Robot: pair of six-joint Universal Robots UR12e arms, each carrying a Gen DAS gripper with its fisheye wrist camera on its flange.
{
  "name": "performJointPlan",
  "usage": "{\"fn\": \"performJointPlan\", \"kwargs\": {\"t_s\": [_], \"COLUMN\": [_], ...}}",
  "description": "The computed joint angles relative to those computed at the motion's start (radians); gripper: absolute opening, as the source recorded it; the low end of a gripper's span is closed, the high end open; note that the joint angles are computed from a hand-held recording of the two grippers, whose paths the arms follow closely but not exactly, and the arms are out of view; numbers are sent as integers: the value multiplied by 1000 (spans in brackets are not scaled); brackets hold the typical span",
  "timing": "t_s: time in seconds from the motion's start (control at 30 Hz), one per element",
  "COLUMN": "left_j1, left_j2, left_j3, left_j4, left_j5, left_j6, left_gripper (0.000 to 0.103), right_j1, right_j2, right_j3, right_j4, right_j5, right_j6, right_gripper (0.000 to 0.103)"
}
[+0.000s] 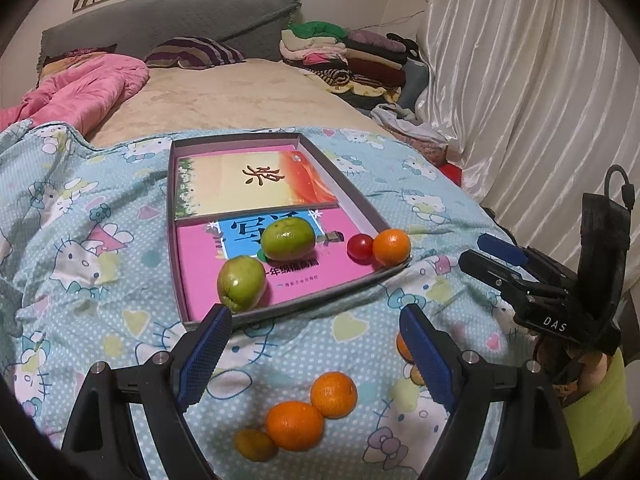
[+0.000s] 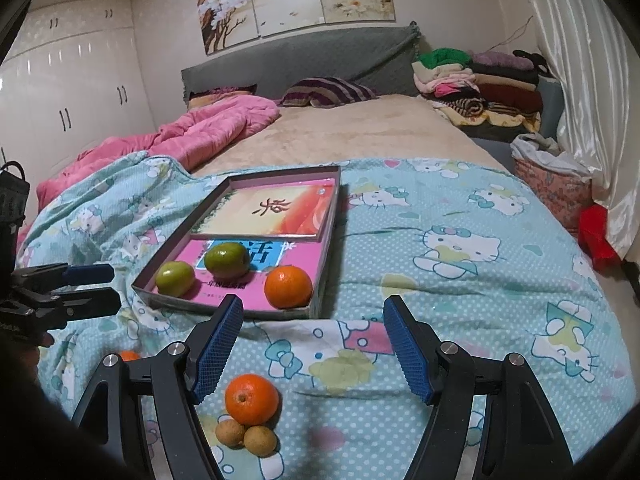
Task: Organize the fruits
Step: 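Move both open tools toward the loose oranges on the bedspread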
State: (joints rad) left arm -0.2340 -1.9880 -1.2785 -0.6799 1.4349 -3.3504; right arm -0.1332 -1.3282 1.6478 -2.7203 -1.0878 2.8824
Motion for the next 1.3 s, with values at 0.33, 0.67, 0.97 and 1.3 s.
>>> {"fn": "performJointPlan", "kwargs": {"t_s": [0.33, 0.67, 0.97, 1.3], "left_j1": [-5, -17, -22, -19], "left_j2": [7, 10, 12, 13], "left_j3": [-9, -18, -21, -27], "left_j4": [-36, -72, -102, -129], "left_j5": [-18, -47, -59, -65], "left_j6": [44, 113, 170, 202], "left_gripper": [85, 85, 85, 85], "right_j1": [1, 5, 10, 18], "right_j2": [-4, -9, -12, -16], "right_j3": [7, 16, 21, 26], "right_j4": [16, 48, 74, 100], "right_j5": [-9, -14, -16, -27], "right_j6": [0, -11, -32, -69], "right_gripper": [74, 74, 74, 74]}}
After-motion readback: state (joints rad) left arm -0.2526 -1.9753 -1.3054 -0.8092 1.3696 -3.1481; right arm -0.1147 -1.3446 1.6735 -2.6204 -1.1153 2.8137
